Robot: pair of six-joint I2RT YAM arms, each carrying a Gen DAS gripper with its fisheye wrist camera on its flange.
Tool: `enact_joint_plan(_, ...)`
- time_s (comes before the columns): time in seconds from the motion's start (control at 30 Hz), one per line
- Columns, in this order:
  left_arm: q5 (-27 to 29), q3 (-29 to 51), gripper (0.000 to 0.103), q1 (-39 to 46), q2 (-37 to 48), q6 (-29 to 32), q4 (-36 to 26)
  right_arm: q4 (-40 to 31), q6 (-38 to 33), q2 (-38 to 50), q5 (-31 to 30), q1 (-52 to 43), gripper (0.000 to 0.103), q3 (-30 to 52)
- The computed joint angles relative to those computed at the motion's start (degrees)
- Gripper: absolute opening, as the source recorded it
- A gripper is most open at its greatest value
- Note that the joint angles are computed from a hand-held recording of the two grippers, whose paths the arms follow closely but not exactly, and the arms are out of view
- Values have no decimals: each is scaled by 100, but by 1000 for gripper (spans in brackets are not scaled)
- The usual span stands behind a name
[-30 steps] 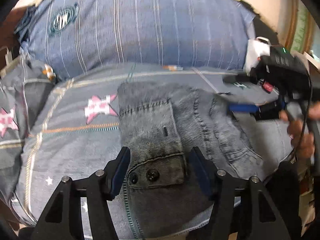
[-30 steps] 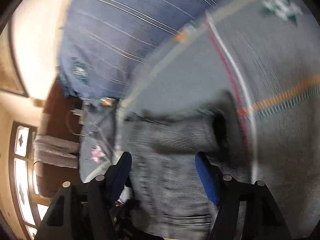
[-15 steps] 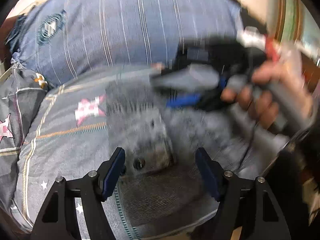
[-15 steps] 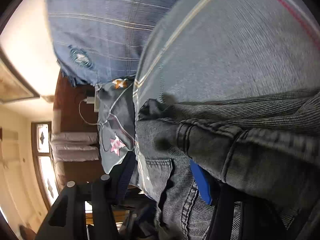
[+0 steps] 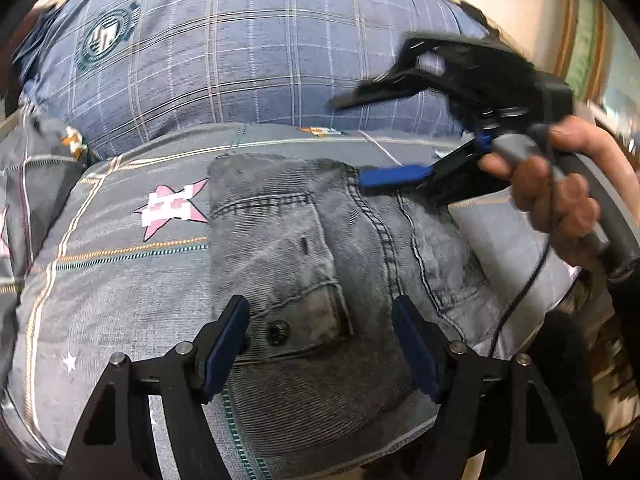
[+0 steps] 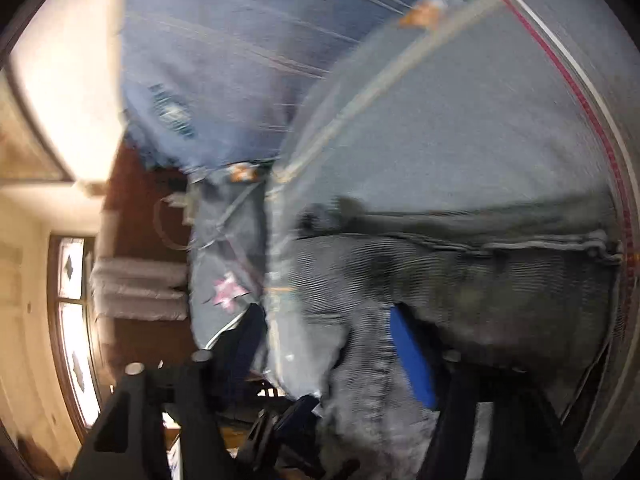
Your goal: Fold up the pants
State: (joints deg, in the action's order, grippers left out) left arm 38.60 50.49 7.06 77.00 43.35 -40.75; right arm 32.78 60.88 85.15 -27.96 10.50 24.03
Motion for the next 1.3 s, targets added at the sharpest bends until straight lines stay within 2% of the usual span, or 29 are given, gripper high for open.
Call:
enact_joint_plan(0.1, -417, 119, 74, -179, 333, -333, 162, -513, -245, -636, 380, 75, 72, 18)
enact_joint_plan(0.13, -424, 134, 74, -180, 381, -377, 161, -816, -405, -598, 683, 89, 75, 110)
enact_joint_plan(0.17, -415, 152, 74, -194, 390, -430, 149, -1404, -644, -272, 985, 52, 73, 361)
enact_joint_plan(0.2, -451, 157, 74, -210, 344, -456, 107, -1185, -688, 80, 847, -55, 72, 334)
enact_joint_plan(0.23, -491, 169, 74, -235, 325, -475, 81, -371, -468, 275, 767, -137, 71, 19)
enact_joint_plan(0.27, -525, 159, 74, -236, 304, -486, 67, -178, -378, 188, 776, -159, 71, -113)
enact_joint_plan(0.33, -578, 146, 74, -265, 298, -542, 85, -528, -347, -73, 846, -113, 71, -70)
enact_joint_plan(0.37, -581, 136, 74, -259, 273, -532, 79, -977, -392, -348, 1064, 22, 71, 14)
enact_joint_plan(0.47, -619, 171, 75, -275, 330, -586, 107, -1475, -634, -990, 1449, 371, 72, 18)
enact_joint_plan(0.53, -645, 132, 75, -285, 320, -618, 156, -1534, -611, -1143, 1692, 604, 75, 14)
enact_joint_plan(0.6, -667, 102, 75, -303, 273, -629, 153, -1606, -704, -701, 2020, 686, 77, 86)
enact_joint_plan(0.63, -709, 88, 75, -325, 253, -651, 174, -1565, -729, -476, 1944, 592, 77, 93)
enact_joint_plan(0.67, -735, 96, 75, -337, 264, -660, 181, -877, -573, -302, 1822, 511, 77, -186)
enact_joint_plan(0.7, -723, 131, 75, -317, 271, -649, 128, -684, -554, -416, 1811, 489, 77, -342)
enact_joint_plan(0.77, -681, 255, 75, -258, 323, -656, -41, -1316, -647, -694, 1842, 545, 76, -167)
enact_joint_plan(0.83, -369, 431, 75, 6, 314, -650, -323, -2412, -901, -1111, 2183, 768, 76, 230)
enact_joint_plan(0.9, 327, 705, 75, 574, 415, -492, -690, -3021, -1217, -1397, 2457, 987, 77, 606)
enact_joint_plan(1.0, 460, 1102, 76, 976, 913, -837, -901, -3969, -1751, -1184, 2912, 1349, 84, 1559)
enact_joint_plan(1.1, 168, 1522, 76, 939, 1702, -1083, -1165, -4941, -2359, 21, 3041, 1466, 85, 3096)
enact_joint_plan(1.3, 269, 1928, 76, 804, 2365, -1073, -1747, -6932, -3259, 2748, 2777, 1363, 85, 6295)
